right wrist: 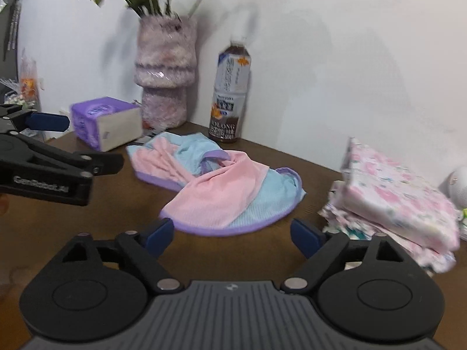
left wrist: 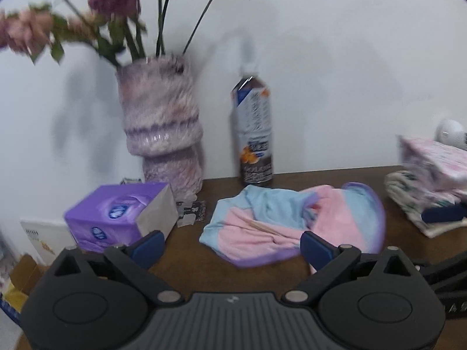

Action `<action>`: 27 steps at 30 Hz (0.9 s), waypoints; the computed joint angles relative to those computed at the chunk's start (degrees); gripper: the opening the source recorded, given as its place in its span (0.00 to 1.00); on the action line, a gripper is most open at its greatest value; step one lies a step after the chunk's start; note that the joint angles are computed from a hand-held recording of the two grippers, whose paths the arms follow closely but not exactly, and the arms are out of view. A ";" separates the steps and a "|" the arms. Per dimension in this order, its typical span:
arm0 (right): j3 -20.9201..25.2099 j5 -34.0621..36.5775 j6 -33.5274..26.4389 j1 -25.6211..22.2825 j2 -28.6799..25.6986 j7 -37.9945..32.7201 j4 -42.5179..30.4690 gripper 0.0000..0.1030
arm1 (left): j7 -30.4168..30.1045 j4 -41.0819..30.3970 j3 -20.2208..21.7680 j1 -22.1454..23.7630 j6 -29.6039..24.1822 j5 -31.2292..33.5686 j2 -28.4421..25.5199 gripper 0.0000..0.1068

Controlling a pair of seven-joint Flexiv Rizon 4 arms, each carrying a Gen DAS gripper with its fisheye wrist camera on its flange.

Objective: Fold clothes
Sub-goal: 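Reach both grippers to the crumpled pink-and-blue garment and close on it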

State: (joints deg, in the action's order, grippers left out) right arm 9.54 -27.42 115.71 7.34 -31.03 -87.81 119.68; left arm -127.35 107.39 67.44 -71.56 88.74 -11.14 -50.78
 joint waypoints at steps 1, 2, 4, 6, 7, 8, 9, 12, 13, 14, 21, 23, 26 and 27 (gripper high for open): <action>-0.85 0.89 -1.35 1.29 -1.12 0.35 -1.81 0.81 | 0.21 -0.91 -2.06 2.63 0.64 -0.23 0.25 0.90; -1.60 1.77 -2.75 2.47 -2.23 0.68 -3.64 0.80 | 0.41 -1.72 -3.87 4.99 1.40 -0.37 0.31 0.89; -2.03 3.04 -5.05 3.56 -4.87 1.69 -7.40 0.78 | 0.97 -3.80 -6.27 8.49 1.13 -0.88 -0.37 0.86; -1.60 3.50 -6.74 3.69 -7.36 2.51 -10.66 0.76 | 1.03 -6.14 -8.12 11.37 -0.07 -0.84 -1.22 0.86; -0.76 3.31 -7.71 3.14 -8.56 2.96 -12.23 0.75 | 0.81 -7.07 -9.36 12.72 -0.47 -0.56 -1.34 0.86; 0.13 3.09 -8.71 2.55 -9.78 3.42 -13.83 0.74 | 0.54 -7.97 -10.85 14.27 -0.68 -0.16 -1.34 0.85; 1.34 2.60 -9.85 1.65 -10.92 3.73 -15.34 0.74 | 0.45 -8.72 -12.76 16.04 -0.70 0.30 -1.03 0.83; 5.57 1.29 -11.88 -1.52 -13.72 3.95 -18.78 0.72 | 0.04 -9.32 -18.73 20.82 0.15 1.63 1.46 0.73; 6.62 0.90 -12.52 -2.28 -14.33 3.83 -19.62 0.68 | -0.45 -9.25 -20.21 22.01 0.77 2.04 2.09 0.67; 7.79 0.61 -13.16 -3.11 -14.64 3.69 -20.04 0.63 | -0.33 -9.18 -21.74 23.19 1.47 2.68 2.78 0.63; 14.41 0.50 -15.44 -7.55 -14.67 1.68 -19.70 0.03 | 2.33 -7.40 -22.16 21.87 5.61 5.63 5.83 0.10; 15.38 0.58 -14.09 -8.50 -13.71 0.71 -18.18 0.03 | 3.42 -5.45 -22.50 21.24 8.33 4.97 7.51 0.10; 20.50 -1.21 -12.69 -13.70 -12.59 -0.12 -15.64 0.02 | 5.85 -2.47 -21.14 18.38 11.09 4.36 10.28 0.09; 22.52 -2.21 -12.63 -15.88 -12.19 -0.12 -14.79 0.02 | 6.77 -1.22 -20.27 17.00 12.68 4.40 11.18 0.09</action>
